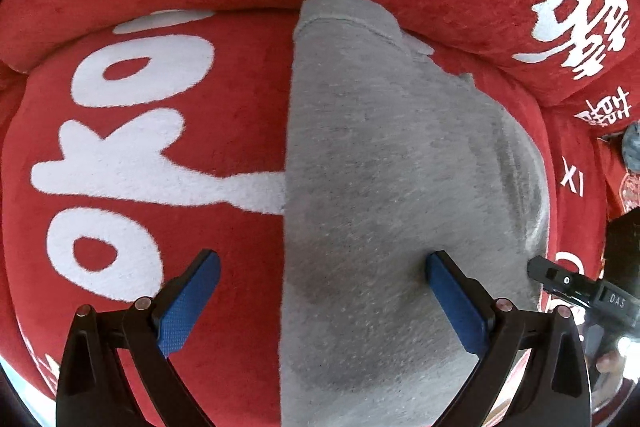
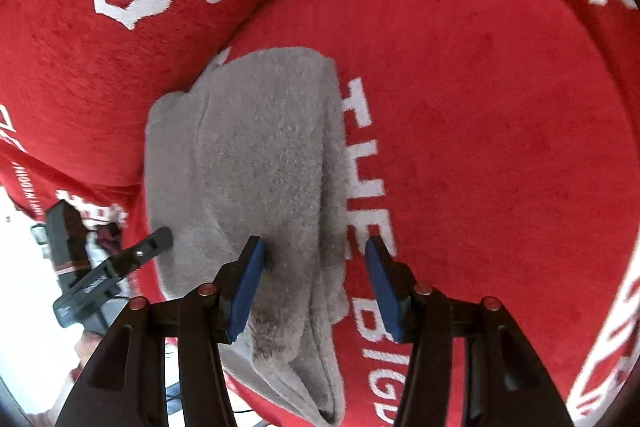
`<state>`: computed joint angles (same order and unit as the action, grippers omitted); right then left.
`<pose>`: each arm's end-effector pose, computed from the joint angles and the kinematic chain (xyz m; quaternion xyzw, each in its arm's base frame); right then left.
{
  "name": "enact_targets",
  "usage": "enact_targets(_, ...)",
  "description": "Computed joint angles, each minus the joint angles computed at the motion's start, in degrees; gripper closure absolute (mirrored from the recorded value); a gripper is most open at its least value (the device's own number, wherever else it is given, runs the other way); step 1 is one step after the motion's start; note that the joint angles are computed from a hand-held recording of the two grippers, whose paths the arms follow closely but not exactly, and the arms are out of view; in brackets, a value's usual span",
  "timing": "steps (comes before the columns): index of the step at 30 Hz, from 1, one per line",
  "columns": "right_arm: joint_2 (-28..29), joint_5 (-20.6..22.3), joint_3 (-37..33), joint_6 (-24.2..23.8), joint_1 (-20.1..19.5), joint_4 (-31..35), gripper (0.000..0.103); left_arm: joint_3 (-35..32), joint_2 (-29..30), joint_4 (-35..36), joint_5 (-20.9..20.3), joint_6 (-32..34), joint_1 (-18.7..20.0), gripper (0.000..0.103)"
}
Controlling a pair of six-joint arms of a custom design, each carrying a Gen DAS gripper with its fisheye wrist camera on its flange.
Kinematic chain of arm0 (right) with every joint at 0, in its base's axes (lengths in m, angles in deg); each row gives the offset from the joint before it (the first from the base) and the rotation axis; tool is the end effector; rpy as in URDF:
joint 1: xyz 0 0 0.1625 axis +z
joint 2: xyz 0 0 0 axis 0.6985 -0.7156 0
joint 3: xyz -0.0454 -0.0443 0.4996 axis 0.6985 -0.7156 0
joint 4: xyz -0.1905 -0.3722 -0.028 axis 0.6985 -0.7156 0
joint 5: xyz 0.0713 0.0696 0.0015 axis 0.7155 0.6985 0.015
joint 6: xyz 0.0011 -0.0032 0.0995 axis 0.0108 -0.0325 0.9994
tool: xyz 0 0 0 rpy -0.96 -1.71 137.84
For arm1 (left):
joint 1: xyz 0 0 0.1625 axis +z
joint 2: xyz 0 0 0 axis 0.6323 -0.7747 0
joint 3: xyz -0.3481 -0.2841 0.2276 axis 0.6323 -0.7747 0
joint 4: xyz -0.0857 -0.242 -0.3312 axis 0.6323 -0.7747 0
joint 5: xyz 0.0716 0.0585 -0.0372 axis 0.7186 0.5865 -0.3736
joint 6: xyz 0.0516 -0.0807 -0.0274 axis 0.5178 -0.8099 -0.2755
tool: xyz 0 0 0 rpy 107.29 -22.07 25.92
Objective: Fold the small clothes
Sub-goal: 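Move the open right tool onto the folded sweatshirt edge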
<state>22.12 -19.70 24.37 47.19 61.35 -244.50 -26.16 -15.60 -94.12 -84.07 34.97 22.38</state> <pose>0.2668 -0.5718 0.2336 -0.3162 -0.9244 0.2077 0.0484 -0.2352 -0.7976 0.2792 0.1988 0.9413 0.1149 0.2475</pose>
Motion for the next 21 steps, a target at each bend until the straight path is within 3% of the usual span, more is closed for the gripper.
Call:
enact_targets(5, -0.25, 5.00, 1.68, -3.13, -1.87, -4.55, 0.045, -1.13, 1.11, 0.43, -0.62, 1.00, 0.11, 0.000)
enact_targets(14, 0.05, 7.37, 0.96, -5.57, -2.86, -3.88, 0.045, -0.14, 0.91, -0.14, -1.17, 0.82, -0.20, 0.000)
enact_targets(21, -0.01, 9.81, 1.85, -7.92, -3.84, -6.46, 0.043, -0.73, 0.87, 0.84, -5.67, 1.38, 1.18, 0.000)
